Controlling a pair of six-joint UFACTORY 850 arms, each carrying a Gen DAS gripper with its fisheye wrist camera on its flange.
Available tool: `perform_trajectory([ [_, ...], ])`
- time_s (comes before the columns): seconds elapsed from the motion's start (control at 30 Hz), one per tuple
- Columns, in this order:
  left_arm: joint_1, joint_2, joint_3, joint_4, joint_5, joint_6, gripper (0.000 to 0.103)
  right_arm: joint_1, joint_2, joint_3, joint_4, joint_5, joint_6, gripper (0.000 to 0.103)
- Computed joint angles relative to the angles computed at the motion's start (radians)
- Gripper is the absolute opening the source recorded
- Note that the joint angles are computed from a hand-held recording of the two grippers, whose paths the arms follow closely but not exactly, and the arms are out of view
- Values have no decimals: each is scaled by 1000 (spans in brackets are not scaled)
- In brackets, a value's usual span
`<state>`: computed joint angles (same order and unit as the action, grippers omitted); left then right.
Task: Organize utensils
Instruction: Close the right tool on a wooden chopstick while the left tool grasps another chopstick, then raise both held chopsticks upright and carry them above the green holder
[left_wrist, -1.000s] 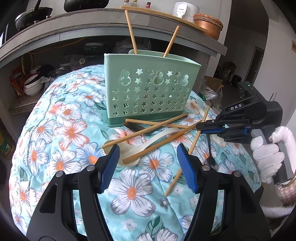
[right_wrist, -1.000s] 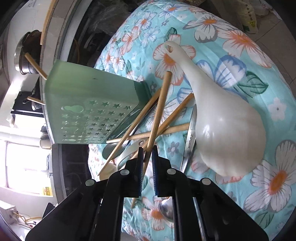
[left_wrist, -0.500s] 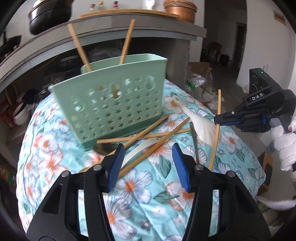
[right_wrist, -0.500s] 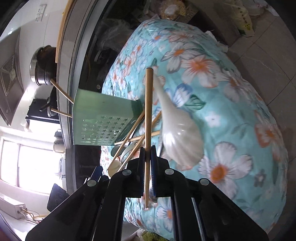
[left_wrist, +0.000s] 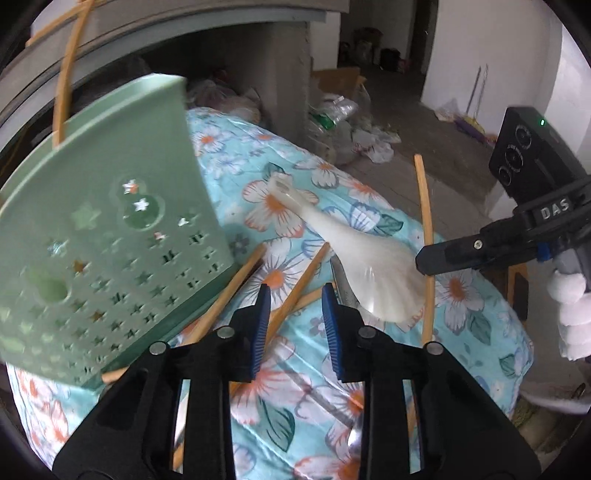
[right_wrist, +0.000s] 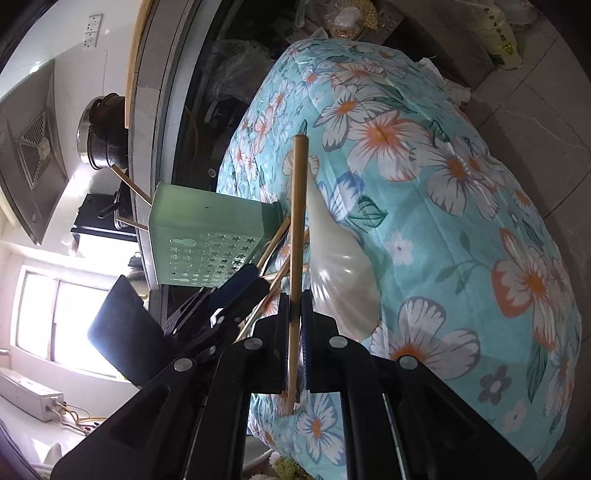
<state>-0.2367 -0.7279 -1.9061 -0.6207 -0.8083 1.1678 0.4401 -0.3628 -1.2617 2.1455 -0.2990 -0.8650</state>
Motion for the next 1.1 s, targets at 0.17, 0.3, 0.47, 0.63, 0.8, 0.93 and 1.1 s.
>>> perform_trajectory([
  [0.17, -21, -43, -59, 100, -19, -51, 20, -8, -5, 12, 51, -34, -52, 6],
  [0.3, -26, -88, -123, 133, -71, -99, 19, -12, -8, 15, 68, -52, -69, 6],
  [0.47, -15, -140, -207, 112, -148, -129, 14, -16, -11, 13, 73, -60, -79, 6],
  [0.63, -8, -159, -241, 103, -176, -122, 11, -15, -12, 10, 81, -57, -89, 6],
  [0.8, 8, -133, -218, 76, -173, -107, 6, -12, -10, 5, 85, -45, -99, 6],
  [0.93, 29, -80, -168, 20, -141, -71, 6, -4, -9, -9, 83, -23, -118, 6],
  [1.1, 61, -21, -126, -55, -107, -54, 6, 2, -8, -22, 98, -15, -153, 6],
])
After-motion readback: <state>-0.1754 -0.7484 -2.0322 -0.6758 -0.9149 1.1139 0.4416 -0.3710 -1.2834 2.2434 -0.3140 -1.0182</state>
